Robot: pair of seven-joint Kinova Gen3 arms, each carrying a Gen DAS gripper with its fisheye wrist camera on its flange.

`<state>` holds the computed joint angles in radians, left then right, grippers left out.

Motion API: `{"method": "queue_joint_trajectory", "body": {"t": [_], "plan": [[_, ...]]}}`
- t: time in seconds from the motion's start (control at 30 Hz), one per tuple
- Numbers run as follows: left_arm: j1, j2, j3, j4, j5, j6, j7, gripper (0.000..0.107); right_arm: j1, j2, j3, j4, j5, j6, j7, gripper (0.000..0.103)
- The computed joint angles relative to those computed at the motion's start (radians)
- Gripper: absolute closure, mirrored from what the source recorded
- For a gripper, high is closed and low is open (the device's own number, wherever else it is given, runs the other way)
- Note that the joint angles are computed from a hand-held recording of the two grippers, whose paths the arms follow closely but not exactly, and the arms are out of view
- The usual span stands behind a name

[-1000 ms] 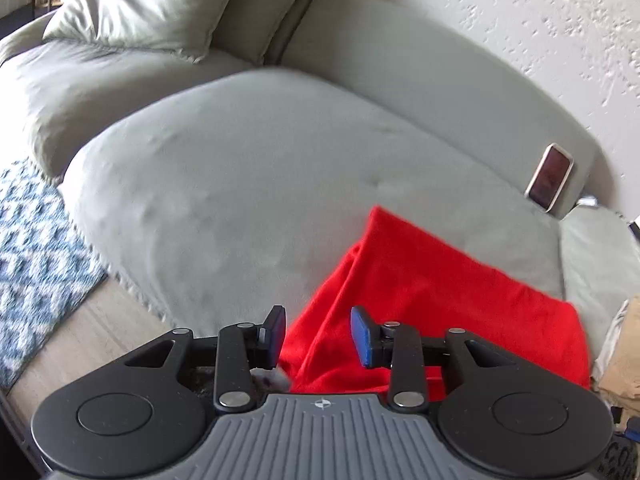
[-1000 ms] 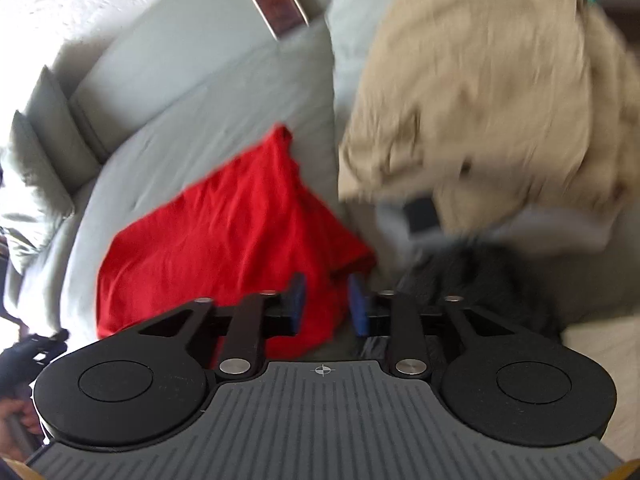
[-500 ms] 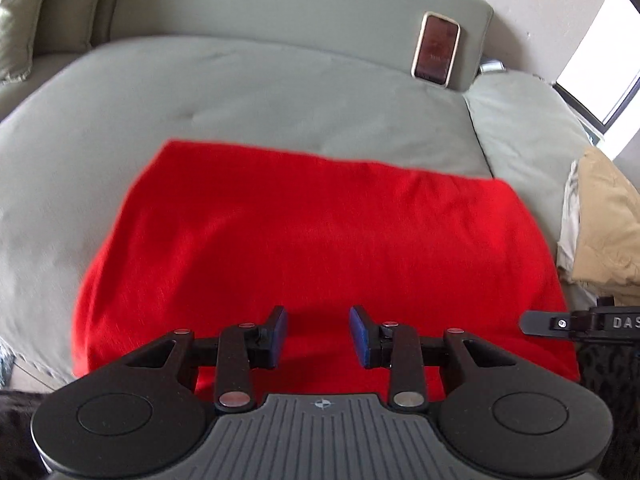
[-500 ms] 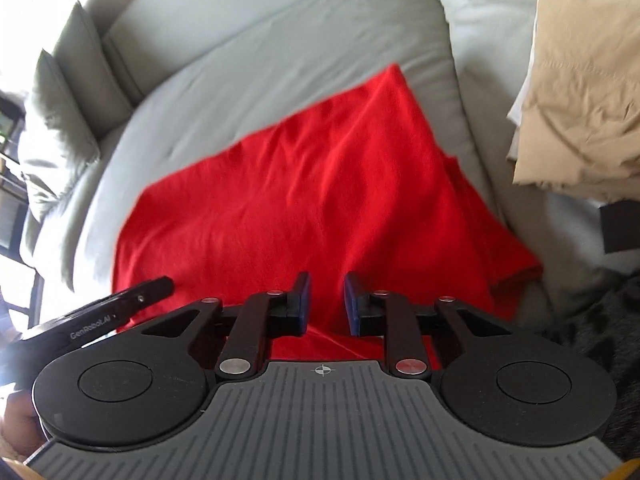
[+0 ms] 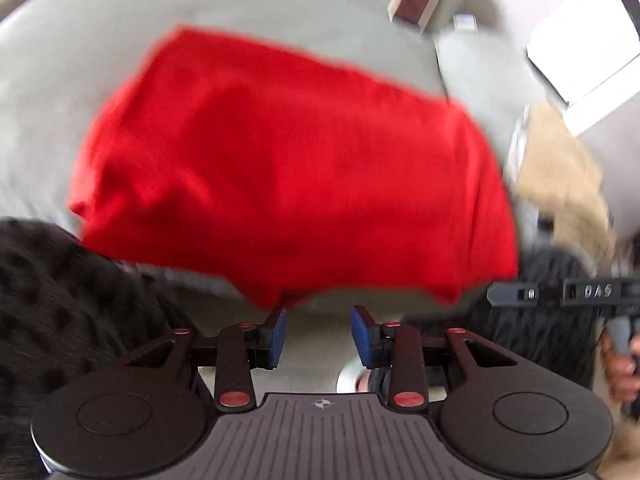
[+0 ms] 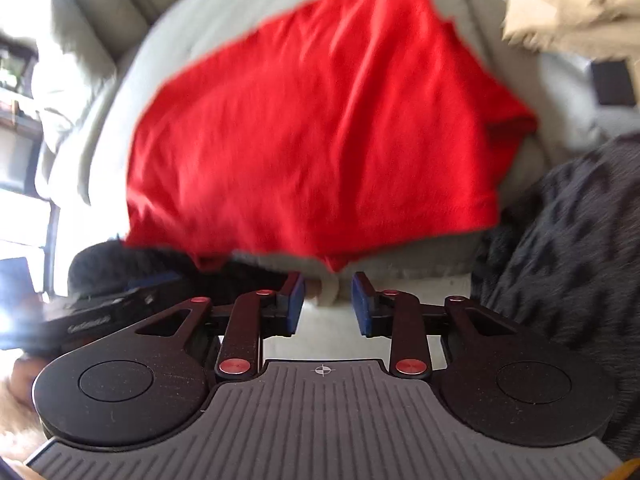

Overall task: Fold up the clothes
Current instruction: 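Open both grippers and pull them back from the folded red shirt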

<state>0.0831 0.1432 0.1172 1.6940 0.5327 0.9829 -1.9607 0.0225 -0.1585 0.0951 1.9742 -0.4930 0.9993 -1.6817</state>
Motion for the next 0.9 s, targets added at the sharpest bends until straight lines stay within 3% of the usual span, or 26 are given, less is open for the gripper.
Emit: {"method": "queue_joint_trajectory", "body": {"t": [0.1,0.23,0.4,0.5,0.67,0.8,0.9], "plan": [[0.028,-0.044,-0.003,0.023,-0.040,-0.121,0.061,0.072,0.004,-0.021,-0.021,-0.009,0.042,-0.054,-0.056,0.068],[0.043,-0.078,-0.005,0.049,-0.070,-0.199,0.122,0.072,-0.009,-0.038,-0.044,-0.008,0.087,-0.136,-0.136,0.068],[0.087,-0.048,0.016,0.054,-0.145,-0.272,0.198,0.073,-0.038,-0.024,-0.045,-0.008,0.118,-0.162,-0.163,0.068],[0.149,-0.017,0.026,0.061,-0.247,-0.338,0.225,0.074,-0.057,0.002,-0.050,-0.004,0.121,-0.199,-0.147,0.068],[0.224,0.063,0.039,0.012,-0.421,-0.255,0.327,0.073,-0.086,0.058,-0.084,-0.004,0.204,-0.218,-0.176,0.070],[0.190,0.064,0.046,-0.019,-0.384,-0.153,0.291,0.074,-0.074,0.066,-0.037,-0.018,0.126,-0.113,-0.113,0.070],[0.175,0.029,0.049,-0.010,-0.359,-0.160,0.250,0.074,-0.035,0.040,0.010,0.000,0.027,-0.061,-0.060,0.068]]}}
